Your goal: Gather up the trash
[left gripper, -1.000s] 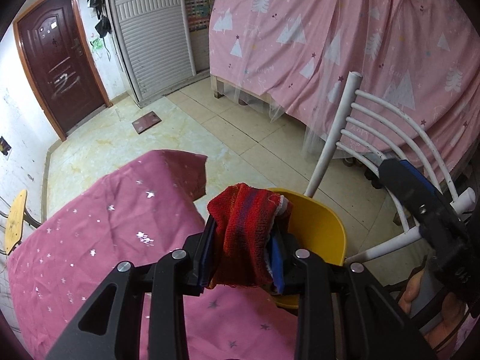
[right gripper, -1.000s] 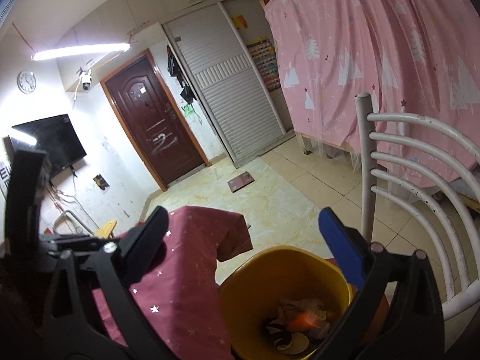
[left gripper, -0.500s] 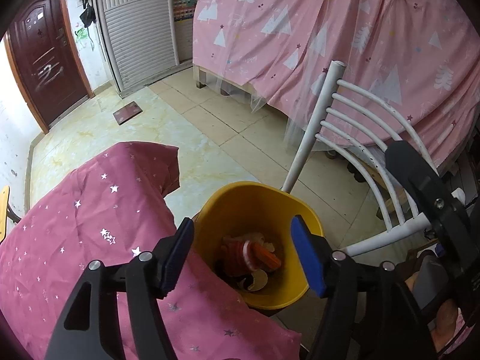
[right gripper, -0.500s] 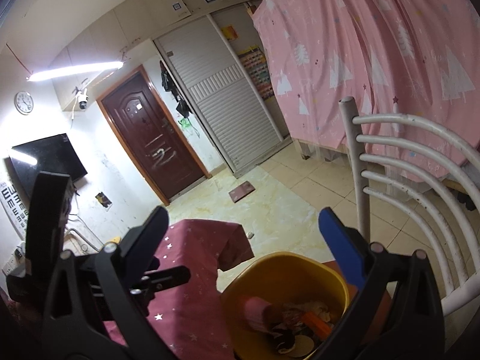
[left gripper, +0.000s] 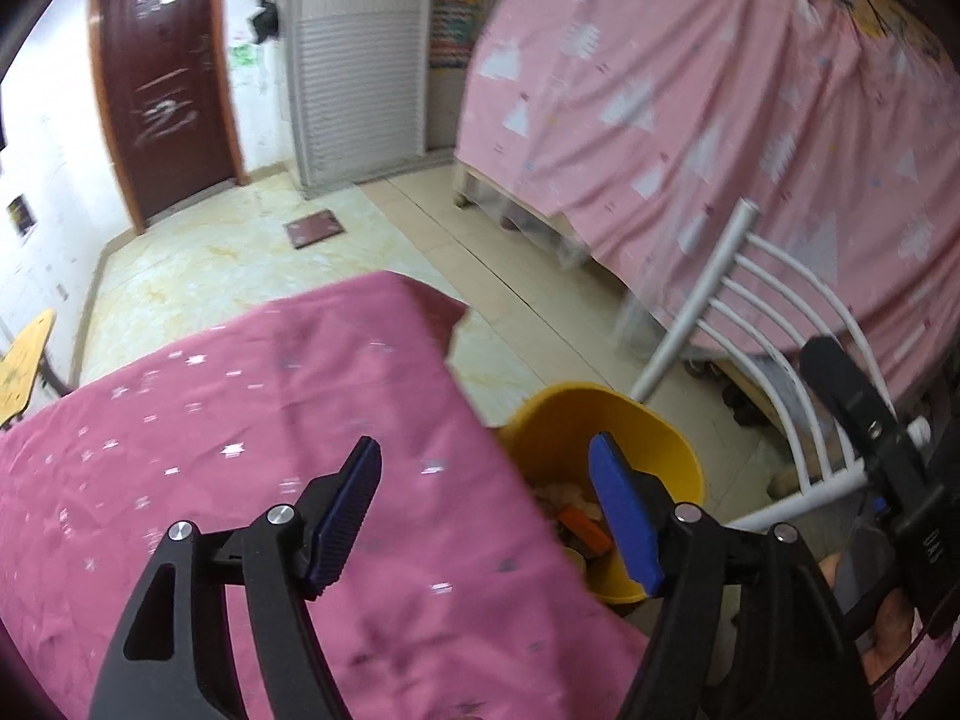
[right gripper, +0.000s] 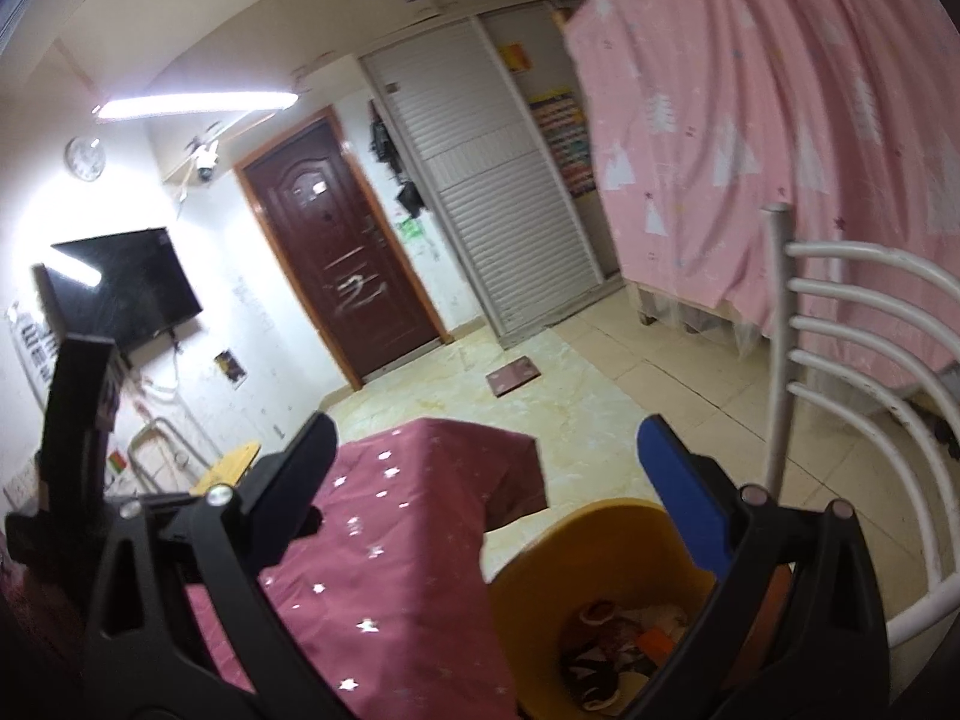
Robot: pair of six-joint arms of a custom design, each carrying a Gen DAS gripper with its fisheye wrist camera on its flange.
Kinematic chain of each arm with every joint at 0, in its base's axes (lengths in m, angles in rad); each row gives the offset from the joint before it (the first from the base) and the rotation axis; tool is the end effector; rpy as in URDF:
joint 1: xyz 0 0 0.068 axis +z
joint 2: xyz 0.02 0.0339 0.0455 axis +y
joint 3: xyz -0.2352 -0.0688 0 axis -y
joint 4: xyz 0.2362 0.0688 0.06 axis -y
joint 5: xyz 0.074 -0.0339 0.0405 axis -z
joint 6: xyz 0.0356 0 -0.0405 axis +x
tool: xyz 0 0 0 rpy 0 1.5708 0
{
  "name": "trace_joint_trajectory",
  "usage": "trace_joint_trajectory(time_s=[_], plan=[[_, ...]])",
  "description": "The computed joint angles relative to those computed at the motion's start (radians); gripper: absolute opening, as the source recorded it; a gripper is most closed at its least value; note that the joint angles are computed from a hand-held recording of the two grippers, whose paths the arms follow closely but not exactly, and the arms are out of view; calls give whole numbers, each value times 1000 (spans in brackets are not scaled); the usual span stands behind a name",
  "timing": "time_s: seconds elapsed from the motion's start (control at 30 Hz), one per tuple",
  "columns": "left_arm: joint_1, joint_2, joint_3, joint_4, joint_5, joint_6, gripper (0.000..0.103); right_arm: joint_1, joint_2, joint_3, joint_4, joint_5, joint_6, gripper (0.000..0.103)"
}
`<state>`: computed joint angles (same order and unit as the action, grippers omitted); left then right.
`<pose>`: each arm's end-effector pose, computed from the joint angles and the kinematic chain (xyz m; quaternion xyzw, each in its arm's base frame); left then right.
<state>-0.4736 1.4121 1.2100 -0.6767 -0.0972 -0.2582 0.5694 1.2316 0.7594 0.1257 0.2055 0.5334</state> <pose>0.2651 -0.1320 0.2729 0.0846 0.9360 -0.0785 0.3327 0.2412 0.1458 0.2443 0.0443 0.8150 0.2279 0.5309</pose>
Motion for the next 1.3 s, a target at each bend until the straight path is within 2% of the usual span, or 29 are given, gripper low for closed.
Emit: trace_joint_trajectory(time_s=[0.13, 0.3, 0.57, 0.7, 0.83, 0.93, 1.1, 1.3], plan=[[67, -142, -120, 37, -45, 0, 67, 88, 72, 50, 40, 39, -31, 97], [187, -293, -250, 68, -89, 7, 69, 159, 174, 125, 94, 25, -46, 97], [411, -477, -414, 141, -128, 86, 73, 282, 354, 281, 113, 40, -94, 97], [528, -530, -471, 173, -107, 133, 73, 325, 440, 374, 78, 44, -108, 97], [635, -575, -519, 212, -86, 187, 75, 369, 515, 463, 37, 97, -154, 97], [745, -578, -543, 244, -29, 220, 77, 399, 577, 540, 4, 153, -193, 97], [901, -565, -571, 285, 68, 258, 78, 419, 647, 625, -19, 188, -219, 97], [1013, -530, -594, 341, 139, 297, 79, 438, 705, 686, -35, 228, -251, 97]])
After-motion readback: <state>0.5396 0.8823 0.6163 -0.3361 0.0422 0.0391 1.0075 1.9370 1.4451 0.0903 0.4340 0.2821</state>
